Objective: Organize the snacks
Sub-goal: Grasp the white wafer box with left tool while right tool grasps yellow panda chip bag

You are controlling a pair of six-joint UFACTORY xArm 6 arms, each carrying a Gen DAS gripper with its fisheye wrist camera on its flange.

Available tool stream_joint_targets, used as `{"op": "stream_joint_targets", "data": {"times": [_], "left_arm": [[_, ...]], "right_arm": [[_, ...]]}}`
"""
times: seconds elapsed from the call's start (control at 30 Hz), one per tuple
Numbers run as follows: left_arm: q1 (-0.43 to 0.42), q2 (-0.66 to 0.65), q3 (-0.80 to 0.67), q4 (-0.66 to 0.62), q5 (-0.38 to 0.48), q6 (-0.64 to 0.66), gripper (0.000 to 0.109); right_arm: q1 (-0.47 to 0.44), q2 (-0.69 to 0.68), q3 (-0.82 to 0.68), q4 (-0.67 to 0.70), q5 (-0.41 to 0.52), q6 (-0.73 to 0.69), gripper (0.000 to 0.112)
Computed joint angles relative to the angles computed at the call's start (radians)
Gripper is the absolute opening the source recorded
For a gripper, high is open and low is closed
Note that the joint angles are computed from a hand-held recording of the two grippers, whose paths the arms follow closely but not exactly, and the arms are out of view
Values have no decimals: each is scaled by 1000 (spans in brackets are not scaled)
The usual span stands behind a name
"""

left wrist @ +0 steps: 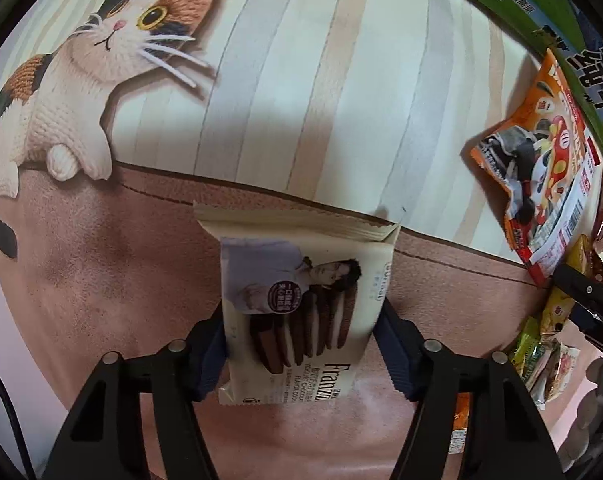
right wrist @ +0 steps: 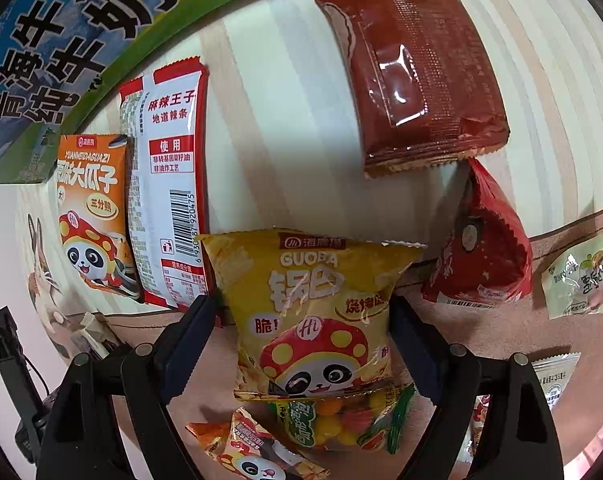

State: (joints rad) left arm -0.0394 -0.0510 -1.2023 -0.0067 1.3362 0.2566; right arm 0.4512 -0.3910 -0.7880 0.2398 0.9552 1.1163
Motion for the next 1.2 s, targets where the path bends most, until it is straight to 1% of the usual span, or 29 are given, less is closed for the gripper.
{"op": "stream_joint_targets", "data": {"times": [0.1,0.13,0.17,0.2,0.23,0.27,0.37,0.43,0.5,0.53,0.57,0.67,0.7,0.77,1.0,1.1,1.2], "left_arm": [[0,-2,9,4,-8,-3,59],[1,-3,12,2,-10,-5,59],[7,1,10,2,-13,-1,58],[7,3,11,3,-19,-1,57],[11,2,14,-1,-29,-1,57],[13,1,17,-4,-36,-1,57],[25,0,17,2,-40,31,59],[27,0,29,-7,-50,76,64],[25,-11,51,-17,-64,110,67],[25,-23,68,-17,-78,128,67],[25,-34,85,-14,-91,137,67],[16,-74,132,0,-123,125,65],[14,-84,143,9,-132,116,57],[20,-95,152,6,-135,106,57],[38,-91,142,-1,-122,115,57],[45,-81,136,2,-127,119,57],[44,-81,141,5,-131,118,57]], "right_arm": [[29,36,-32,-17,3,30,86],[42,51,-45,-32,11,47,79],[57,58,-55,-49,30,67,76],[64,63,-63,-57,43,70,75],[70,64,-66,-64,45,75,71],[77,58,-62,-74,45,90,69],[86,37,-49,-78,52,91,69],[88,33,-42,-61,43,75,71],[83,26,-32,-32,43,38,77],[75,23,-39,-28,58,27,81],[69,22,-26,-18,52,8,81],[65,28,-25,-12,69,-22,81],[70,40,-36,-22,78,-17,81],[81,54,-50,-50,90,13,76],[113,79,-53,-78,67,68,74],[113,83,-73,-78,84,71,74],[112,73,-80,-91,109,70,70]]}}
